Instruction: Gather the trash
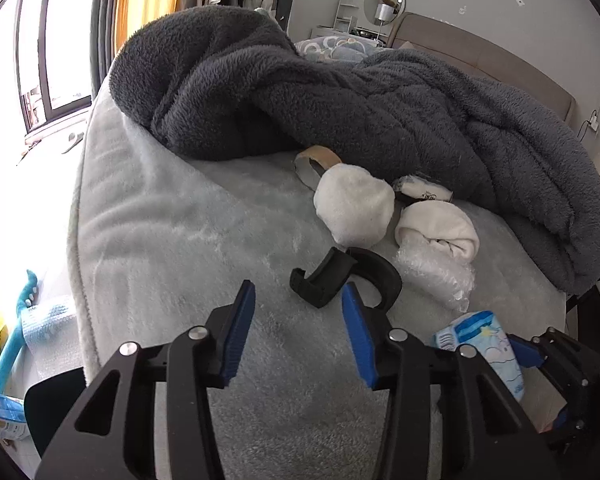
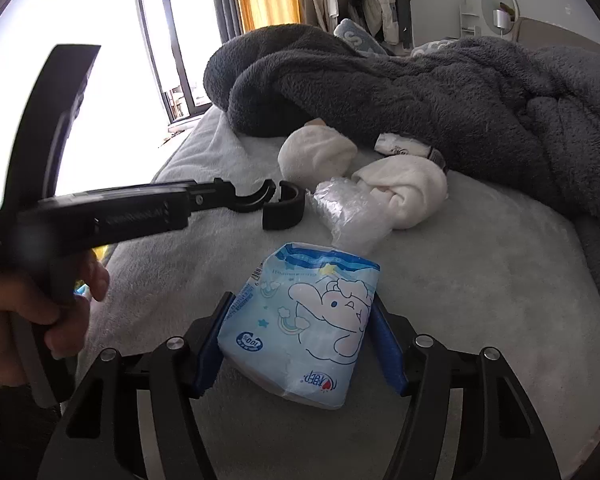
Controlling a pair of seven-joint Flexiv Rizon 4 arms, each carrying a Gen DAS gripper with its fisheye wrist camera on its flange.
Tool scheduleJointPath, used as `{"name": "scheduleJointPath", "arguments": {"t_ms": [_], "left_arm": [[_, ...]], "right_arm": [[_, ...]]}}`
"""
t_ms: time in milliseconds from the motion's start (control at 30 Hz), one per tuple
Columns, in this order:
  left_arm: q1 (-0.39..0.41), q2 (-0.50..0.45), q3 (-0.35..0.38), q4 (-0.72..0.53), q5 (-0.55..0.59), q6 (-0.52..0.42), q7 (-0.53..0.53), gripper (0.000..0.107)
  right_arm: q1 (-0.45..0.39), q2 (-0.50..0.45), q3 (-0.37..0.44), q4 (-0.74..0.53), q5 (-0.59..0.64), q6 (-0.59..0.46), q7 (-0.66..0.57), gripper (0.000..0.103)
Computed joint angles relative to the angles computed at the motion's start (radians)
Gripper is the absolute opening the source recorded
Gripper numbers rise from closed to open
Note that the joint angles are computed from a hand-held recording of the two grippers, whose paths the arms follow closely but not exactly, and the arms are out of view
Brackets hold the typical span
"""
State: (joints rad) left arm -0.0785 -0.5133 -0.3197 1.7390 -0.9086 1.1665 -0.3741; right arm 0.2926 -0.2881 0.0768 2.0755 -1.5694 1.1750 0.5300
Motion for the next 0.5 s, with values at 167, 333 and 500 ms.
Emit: {"name": "scheduleJointPath", "arguments": {"t_ms": [167, 333, 500], "left_arm": [[-0.024, -0.019, 0.028, -0.018, 0.054, 0.006, -0.075, 0.039], [-0.011, -0.026, 0.012, -0.031, 0.063, -0.001, -0.129, 0.032], [-0.007, -0.031, 0.007, -0.04, 0.071, -0.026, -0.152, 0.028]], "right_arm": [[-0.026, 0.033, 0.002, 0.026, -0.058, 0.014, 0.068, 0.065], [-0.036, 0.061, 0.017, 0.052, -0.068, -0.013, 0.072, 0.065], [-0.041, 0.075, 0.024, 0.064, -0.071, -0.015, 0.072, 0.065]]}}
